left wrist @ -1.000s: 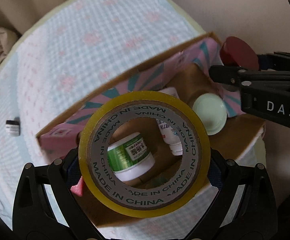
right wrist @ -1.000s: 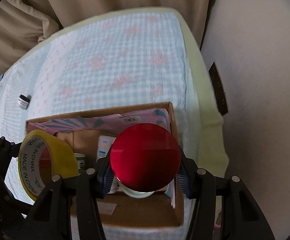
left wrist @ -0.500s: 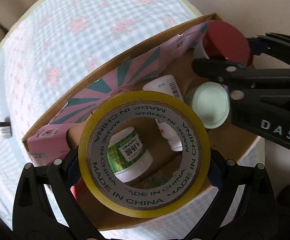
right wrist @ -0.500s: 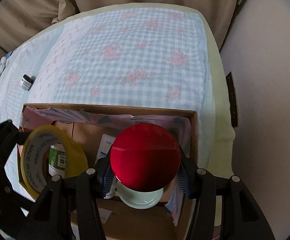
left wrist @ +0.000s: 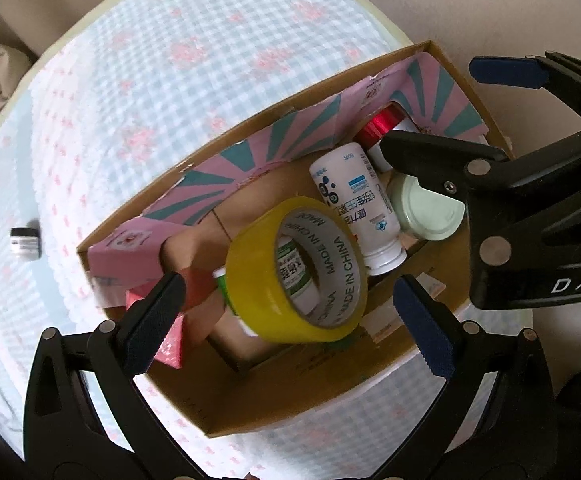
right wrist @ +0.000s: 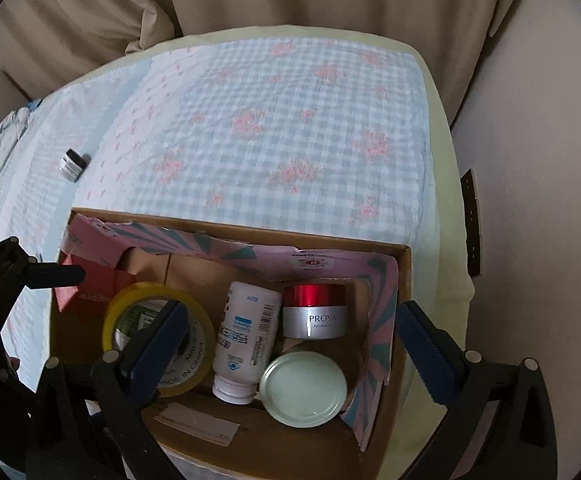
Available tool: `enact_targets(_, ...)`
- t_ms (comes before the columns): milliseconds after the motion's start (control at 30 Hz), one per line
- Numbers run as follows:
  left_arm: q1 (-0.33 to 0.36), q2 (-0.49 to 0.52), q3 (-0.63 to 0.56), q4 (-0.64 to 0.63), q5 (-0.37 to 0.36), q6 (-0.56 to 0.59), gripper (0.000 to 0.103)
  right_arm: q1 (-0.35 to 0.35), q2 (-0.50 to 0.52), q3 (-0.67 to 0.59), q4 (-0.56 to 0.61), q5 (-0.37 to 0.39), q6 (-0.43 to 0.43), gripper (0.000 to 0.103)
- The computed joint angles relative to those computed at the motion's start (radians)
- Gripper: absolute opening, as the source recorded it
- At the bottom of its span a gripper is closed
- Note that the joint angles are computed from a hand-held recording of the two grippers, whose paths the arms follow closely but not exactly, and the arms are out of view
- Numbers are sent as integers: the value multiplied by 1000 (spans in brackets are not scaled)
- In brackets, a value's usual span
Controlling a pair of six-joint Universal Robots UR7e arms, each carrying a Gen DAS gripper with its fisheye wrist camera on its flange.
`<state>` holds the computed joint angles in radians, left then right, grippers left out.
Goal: Organize rigid objects
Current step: 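Open both tools to drop the tape and red-capped jar into the box, then move both tools toward the white block and small black-lidded jar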
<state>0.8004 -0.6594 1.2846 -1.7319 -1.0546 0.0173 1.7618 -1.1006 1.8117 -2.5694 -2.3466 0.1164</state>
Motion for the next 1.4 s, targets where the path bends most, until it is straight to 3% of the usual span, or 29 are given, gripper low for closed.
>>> enact_targets(433,-43,-118,58,-36,-8,12,103,97,-27,-29,113,-67,109,103)
enact_targets(767,-63,-326,104,-49,3,2,103,278,7,-170,343,-188,302,103)
enact_targets(1133,-13,-540,85,14,101,-18,103,464,218,-492,625,-247,577,103)
enact_targets(1267,36,-598,78,16,133,12,103,491,306,-587,628,-244,591,103)
enact_targets(1400,97,-629,54,24,164,48,103,502,406,-683,562,-220,513,103)
